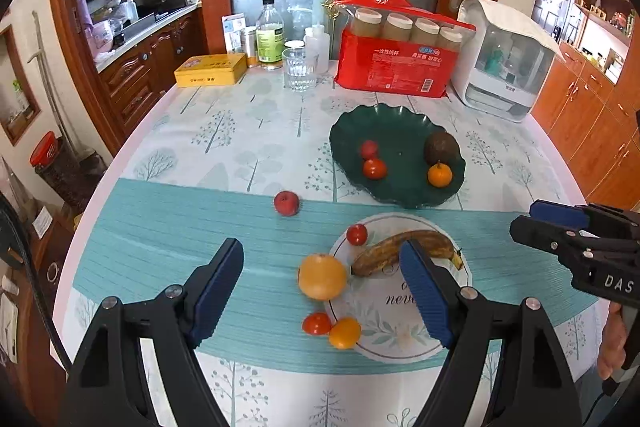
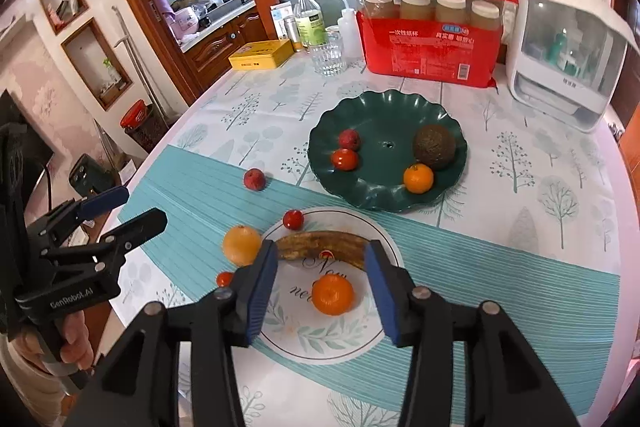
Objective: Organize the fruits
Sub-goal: 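Open both tools and withdraw them back toward the white fruit plate, then grasp a small orange with the left tool while the right tool grasps the large tangerine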
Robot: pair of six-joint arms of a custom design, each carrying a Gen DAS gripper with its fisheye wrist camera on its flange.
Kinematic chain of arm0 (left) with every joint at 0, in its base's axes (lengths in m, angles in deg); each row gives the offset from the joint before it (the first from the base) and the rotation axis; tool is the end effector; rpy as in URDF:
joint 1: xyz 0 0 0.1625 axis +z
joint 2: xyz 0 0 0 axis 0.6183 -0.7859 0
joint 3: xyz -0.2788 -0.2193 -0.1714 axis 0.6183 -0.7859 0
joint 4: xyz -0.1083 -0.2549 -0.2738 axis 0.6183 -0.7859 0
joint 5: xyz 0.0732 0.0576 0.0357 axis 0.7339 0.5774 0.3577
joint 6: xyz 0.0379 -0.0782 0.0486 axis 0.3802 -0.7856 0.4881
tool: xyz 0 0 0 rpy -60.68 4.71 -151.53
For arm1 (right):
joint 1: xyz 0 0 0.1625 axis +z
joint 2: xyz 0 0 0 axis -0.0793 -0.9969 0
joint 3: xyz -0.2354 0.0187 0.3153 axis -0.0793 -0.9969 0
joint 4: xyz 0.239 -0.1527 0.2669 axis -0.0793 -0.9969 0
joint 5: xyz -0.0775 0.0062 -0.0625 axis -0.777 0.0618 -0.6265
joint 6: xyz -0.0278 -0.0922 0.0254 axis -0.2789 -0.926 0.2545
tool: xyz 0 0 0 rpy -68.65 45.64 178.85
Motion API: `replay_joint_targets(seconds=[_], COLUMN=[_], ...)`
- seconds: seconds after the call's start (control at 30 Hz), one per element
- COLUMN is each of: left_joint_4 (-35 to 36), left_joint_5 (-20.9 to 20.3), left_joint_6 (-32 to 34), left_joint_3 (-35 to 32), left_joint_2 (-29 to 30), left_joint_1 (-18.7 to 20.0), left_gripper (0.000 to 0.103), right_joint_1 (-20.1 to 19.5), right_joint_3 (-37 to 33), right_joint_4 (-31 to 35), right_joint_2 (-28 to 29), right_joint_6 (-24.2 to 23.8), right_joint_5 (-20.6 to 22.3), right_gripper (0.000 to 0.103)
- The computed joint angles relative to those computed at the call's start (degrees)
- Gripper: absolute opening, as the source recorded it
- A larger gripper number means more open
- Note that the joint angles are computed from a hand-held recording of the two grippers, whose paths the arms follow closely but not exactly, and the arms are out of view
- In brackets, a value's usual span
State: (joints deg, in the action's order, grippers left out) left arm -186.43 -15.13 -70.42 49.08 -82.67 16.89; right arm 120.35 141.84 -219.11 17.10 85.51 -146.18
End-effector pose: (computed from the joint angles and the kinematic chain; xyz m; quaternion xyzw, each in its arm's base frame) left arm -0.2278 -0.6787 0.3628 0.2227 0.8911 -0.2540 0.3031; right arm 0.4010 -0.6612 0.1977 0.1279 -0.9246 0.2477 0.2596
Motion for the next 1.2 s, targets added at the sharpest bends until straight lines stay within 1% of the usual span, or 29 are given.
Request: replay_joint_targets(seconds=[0.17,0.3,0.47,0.63,0.77,0.83,0.9,1.03,1.1,1.2], left_joint_4=[-0.3,1.7,3.7,4.7,4.9,5.7,6.1,6.2,6.6,7.2], left_joint_5=[0.8,0.9,-0.2,-2.6,-5.6,-7.6,-9.3,-10.5,-11.7,-13.1], left_joint_6=[-1.3,-2.8,-3.6,-3.6,-4.2,-5.2,-5.6,-5.6,-5.5,-5.1], left_joint_3=[5.2,8.4,11.1,11.0,10.3,9.1,8.2,7.2,6.6,5.9], left_joint_2=[-2.7,-4.6,-5.8,-5.0,-4.0,-3.3,-2.5,-1.1,-0.4,0.6], left_joint_1=[-0.1,0.5,2.4,4.4,5.8,6.7,7.4,8.2,8.5,8.8], left_gripper=[0.079,0.079,0.079,0.079,0.079,0.077,0.072,0.068,0.062,0.059], right_joint_1=[0.2,-0.2,-0.6,-1.2,-1.8,-2.0,-2.3,-2.6,-2.8,-3.1], right_joint_3=[4.7,7.7,9.0,8.8,8.6,8.6,8.4,7.8,7.6,7.4], right_joint_4=[-3.3,-5.4,-4.7,-3.3,-2.5,-2.3,-2.0,-1.5,-1.4,-0.9], right_joint_2=[-1.4,-1.5,-0.7,0.2,0.4,0.6,0.9,1.7,2.0,2.3], right_joint_6=[0.6,1.5,4.0,6.5,8.3,8.7,9.0,9.4,9.4,9.4], right_joint_5=[0.5,0.8,0.2,-0.3,-0.4,-0.6,-0.8,-1.5,-1.7,-2.1], right_gripper=[0.053,0.054,0.054,0.054,0.054,0.054,0.054,0.054,0.054,0.054])
